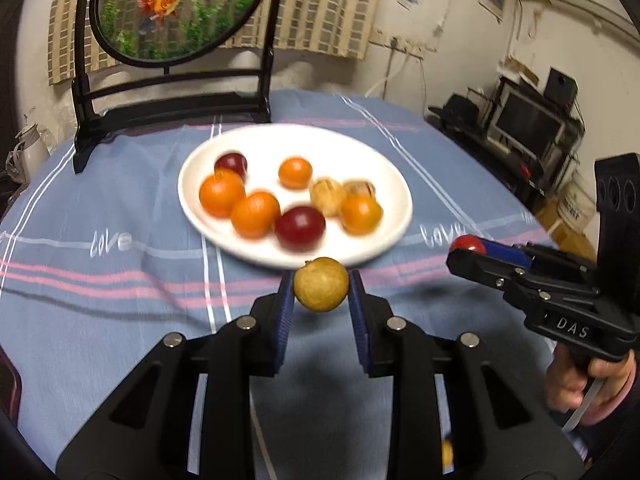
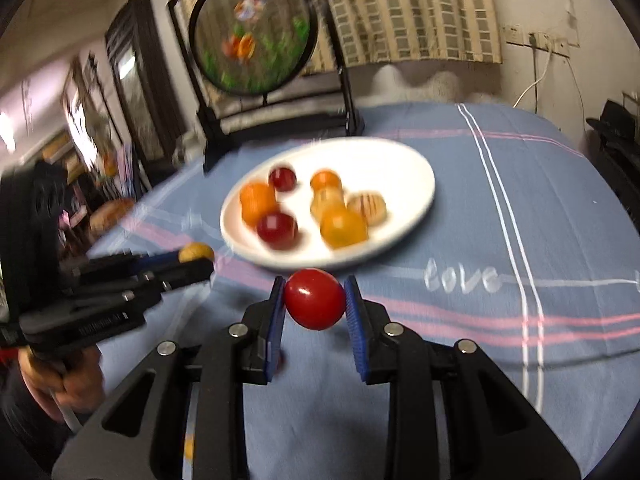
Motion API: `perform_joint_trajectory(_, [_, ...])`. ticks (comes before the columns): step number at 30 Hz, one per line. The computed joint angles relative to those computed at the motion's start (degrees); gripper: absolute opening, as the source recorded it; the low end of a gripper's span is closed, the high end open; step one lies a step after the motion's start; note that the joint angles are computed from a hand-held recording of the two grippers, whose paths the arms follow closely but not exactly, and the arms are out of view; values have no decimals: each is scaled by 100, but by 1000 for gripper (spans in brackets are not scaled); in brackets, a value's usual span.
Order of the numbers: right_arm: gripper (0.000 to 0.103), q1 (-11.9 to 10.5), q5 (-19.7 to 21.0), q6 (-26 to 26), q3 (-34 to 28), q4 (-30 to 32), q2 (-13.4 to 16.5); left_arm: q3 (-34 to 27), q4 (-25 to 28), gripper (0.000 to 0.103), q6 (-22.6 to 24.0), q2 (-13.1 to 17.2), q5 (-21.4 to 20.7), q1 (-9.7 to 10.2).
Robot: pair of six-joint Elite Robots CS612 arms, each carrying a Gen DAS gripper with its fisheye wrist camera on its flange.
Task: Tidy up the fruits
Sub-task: 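Carry the tomato and yellow fruit to the plate and release both, then grasp a dark plum with the right tool while the left tool grasps a yellow fruit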
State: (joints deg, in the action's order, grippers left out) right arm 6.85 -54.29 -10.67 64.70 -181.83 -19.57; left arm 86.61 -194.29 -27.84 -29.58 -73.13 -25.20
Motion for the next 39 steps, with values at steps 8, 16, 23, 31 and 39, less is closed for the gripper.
perform_joint_trajectory(8, [30,109,-171,863,-1555,357,708,-926,578,28,-140,288,-77,294])
perform_joint_trajectory(16, [30,197,-319,779,-2861,1276,1312,-1708,1421,28,-150,605,-55,428])
perform_joint_trajectory(23, [31,215,-324,696,-3073,1509,1414,-1868,1745,31,-239,699,-70,468])
perform_joint_trajectory(31, [61,157,-242,671,-1874,579,756,-985,983,94,-555,204,662,291])
perform_joint_trajectory(39, [61,-14,303,-261,-122,170,-37,234,446,98,-795,-216,873,-62])
